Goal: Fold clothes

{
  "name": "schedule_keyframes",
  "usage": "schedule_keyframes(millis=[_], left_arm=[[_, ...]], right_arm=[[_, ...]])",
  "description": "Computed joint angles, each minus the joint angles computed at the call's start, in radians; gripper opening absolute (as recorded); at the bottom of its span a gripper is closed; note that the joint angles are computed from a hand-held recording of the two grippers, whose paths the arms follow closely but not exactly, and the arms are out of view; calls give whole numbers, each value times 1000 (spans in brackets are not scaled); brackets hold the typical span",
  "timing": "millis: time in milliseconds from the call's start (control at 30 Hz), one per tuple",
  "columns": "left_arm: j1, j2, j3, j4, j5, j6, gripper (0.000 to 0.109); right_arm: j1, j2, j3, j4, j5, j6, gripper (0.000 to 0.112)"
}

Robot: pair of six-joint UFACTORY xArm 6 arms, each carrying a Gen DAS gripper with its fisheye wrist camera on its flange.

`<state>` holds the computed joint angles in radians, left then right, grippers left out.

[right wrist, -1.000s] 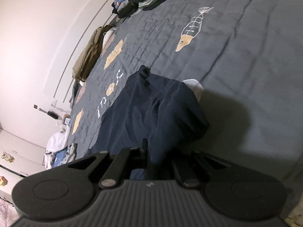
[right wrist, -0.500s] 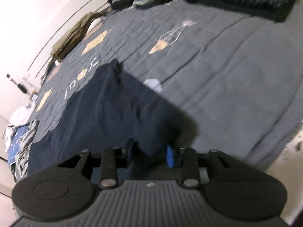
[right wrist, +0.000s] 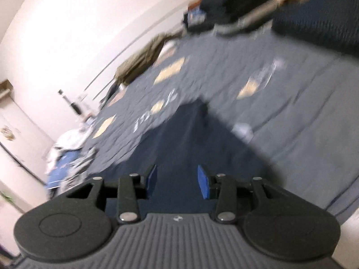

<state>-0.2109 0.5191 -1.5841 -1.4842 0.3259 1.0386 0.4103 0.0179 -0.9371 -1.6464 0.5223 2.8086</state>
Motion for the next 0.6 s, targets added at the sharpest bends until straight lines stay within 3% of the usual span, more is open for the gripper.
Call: schedule_keyframes(millis=[100, 200, 267, 367, 500, 600], left_arm=[[-2, 4, -3, -2, 43, 12, 65], [-9, 8, -4, 10, 60, 15, 65], [-12, 13, -8, 15, 73, 13, 65], [-15, 16, -9, 22, 87, 8, 66], [-21, 20, -11, 41, 105, -7, 67], [-27, 22, -12, 51, 113, -5, 70]], right_arm=[[-42, 63, -41, 16, -91, 20, 39], [-55, 89, -32, 195, -103, -63, 39], [-61, 78, 2, 219, -94, -5, 39], [-88, 50, 58, 148, -113, 155, 35], [-57, 7, 105, 247, -10, 119, 35], [-30, -14, 113, 367, 85, 16, 38]])
